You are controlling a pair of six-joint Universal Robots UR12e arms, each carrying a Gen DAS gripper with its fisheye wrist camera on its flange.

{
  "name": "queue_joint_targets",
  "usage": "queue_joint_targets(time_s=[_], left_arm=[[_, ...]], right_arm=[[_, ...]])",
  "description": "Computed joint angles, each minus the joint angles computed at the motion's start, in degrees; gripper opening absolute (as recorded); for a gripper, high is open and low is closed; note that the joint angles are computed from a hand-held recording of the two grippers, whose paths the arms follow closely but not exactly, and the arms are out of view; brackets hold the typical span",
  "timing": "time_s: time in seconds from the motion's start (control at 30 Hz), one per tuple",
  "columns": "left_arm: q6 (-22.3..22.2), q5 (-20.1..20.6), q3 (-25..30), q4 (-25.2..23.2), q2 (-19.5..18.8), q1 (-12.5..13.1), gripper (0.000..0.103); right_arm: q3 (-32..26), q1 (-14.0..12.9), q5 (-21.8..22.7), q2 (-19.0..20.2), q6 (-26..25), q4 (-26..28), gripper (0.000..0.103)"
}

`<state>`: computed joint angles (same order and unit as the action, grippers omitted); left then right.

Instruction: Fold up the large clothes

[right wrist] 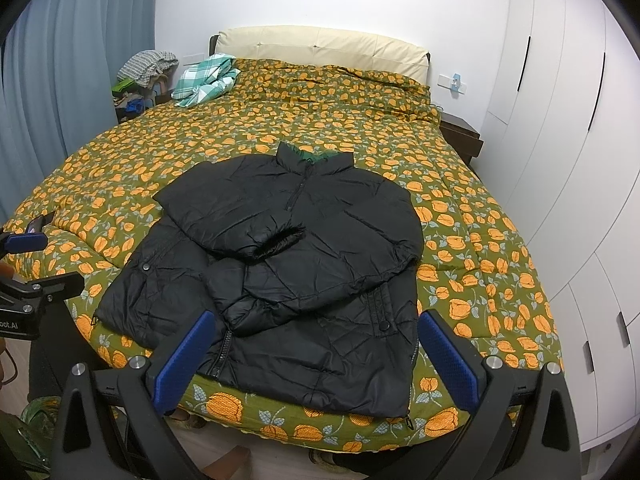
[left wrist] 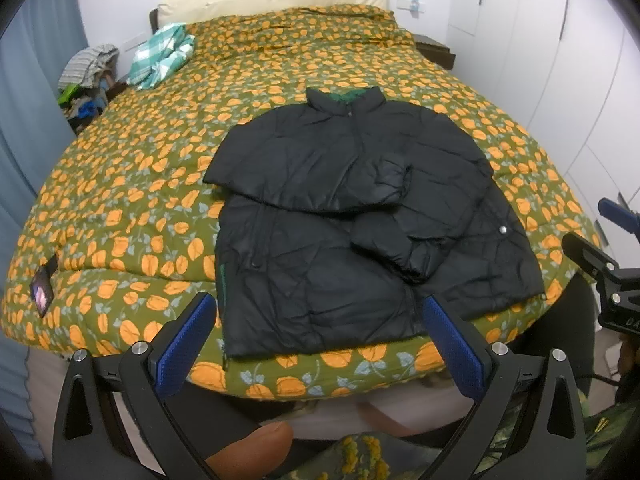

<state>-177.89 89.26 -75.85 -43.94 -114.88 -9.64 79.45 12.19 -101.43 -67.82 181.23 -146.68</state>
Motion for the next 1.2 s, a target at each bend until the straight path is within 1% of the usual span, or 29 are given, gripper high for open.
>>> queue_joint_targets(time_s=[0.23,0.3,0.33,0.43,0.47,0.5,0.53,0.57,0.6,0.67,0.73,0.77,0.83,0.9,0.97,1.0,1.03,1.07,1.1,1.17,1.2], left_arm=[[-1.03,-0.88,0.0,-0.87,-0.05,0.52,0.102],[-1.68,-0.96,-0.08,-1.07,-0.07,0.8,0.102],[-2.05,-0.88,-0.12,-1.17,-0.1,0.98,0.102],[-2.76,0.12,-0.1,-1.41,-0.27,1.18,0.102],[-2.93,0.34,-0.13,-1.41,-0.31,1.24,0.102],[-3.22,0.55,-0.13,-1.45,-0.36,1.31,0.102],[-3.38,0.63,-0.13,-1.56,-0.38,1.36,0.102],[-3.63,0.66,-0.19,-1.53,-0.36,1.42,0.102],[-3.85,0.66,-0.25,-1.4,-0.34,1.48,0.102],[-4.37,0.8,-0.53,-1.02,-0.19,1.54,0.102],[-4.9,0.86,-0.95,-0.93,0.07,1.62,0.102],[-5.24,0.9,-1.1,-1.23,0.17,1.68,0.102],[-5.79,0.93,-1.26,-1.97,0.21,1.85,0.102],[-6.3,1.13,-1.42,-2.78,0.26,2.03,0.102],[-6.57,1.95,-1.43,-3.54,0.12,2.12,0.102],[-6.61,2.51,-1.43,-3.83,0.04,2.11,0.102],[-6.68,3.04,-1.29,-4.16,-0.2,2.15,0.102],[-6.66,3.24,-1.18,-4.42,-0.39,2.16,0.102],[-6.57,3.3,-0.81,-4.89,-0.78,2.2,0.102],[-5.98,3.51,0.04,-5.73,-1.57,2.12,0.102],[-5.44,3.89,0.67,-6.29,-2.08,1.98,0.102]], right_arm=[[0.06,-0.01,0.07,0.12,-0.13,-0.01,0.103],[0.12,-0.02,0.03,0.29,-0.54,-0.77,0.103],[0.27,-0.12,0.1,0.34,-0.82,-1.5,0.103],[1.03,-0.83,1.67,0.8,-3.07,-5.89,0.103],[1.1,-1.24,3.36,1.31,-5.15,-7.34,0.103],[0.76,-1.49,5.09,1.91,-7.37,-7.55,0.103],[0.11,-1.73,7.0,2.75,-10.35,-6.96,0.103],[-1.09,-1.84,8.99,4.11,-14.91,-5.27,0.103],[-2.05,-1.71,9.53,5.27,-17.91,-4.3,0.103],[-4.55,-1.49,11.75,8.12,-22.98,-2.2,0.103],[-6.71,-1.14,13.7,10.74,-27.03,-1.29,0.103],[-7.73,-0.83,13.94,12.02,-29.53,-0.81,0.103],[-10.37,0.04,11.96,15.07,-34.03,1.14,0.103],[-13.02,0.46,10.43,17.6,-35.72,4.33,0.103],[-14.38,0.41,10.37,18.52,-35.46,6.47,0.099],[-14.47,0.15,11.17,18.27,-34.48,7.06,0.071],[-14.15,-0.4,13.65,17.49,-32.7,7.44,0.021],[-13.1,-0.63,13.74,16.47,-30.56,5.43,0.015],[-12.37,-0.79,14.19,15.73,-29.05,3.98,0.015],[-9.99,-2.36,17.2,12.79,-23.01,0.29,0.014],[-9.19,-3.02,17.82,11.73,-20.53,-1.43,0.014]])
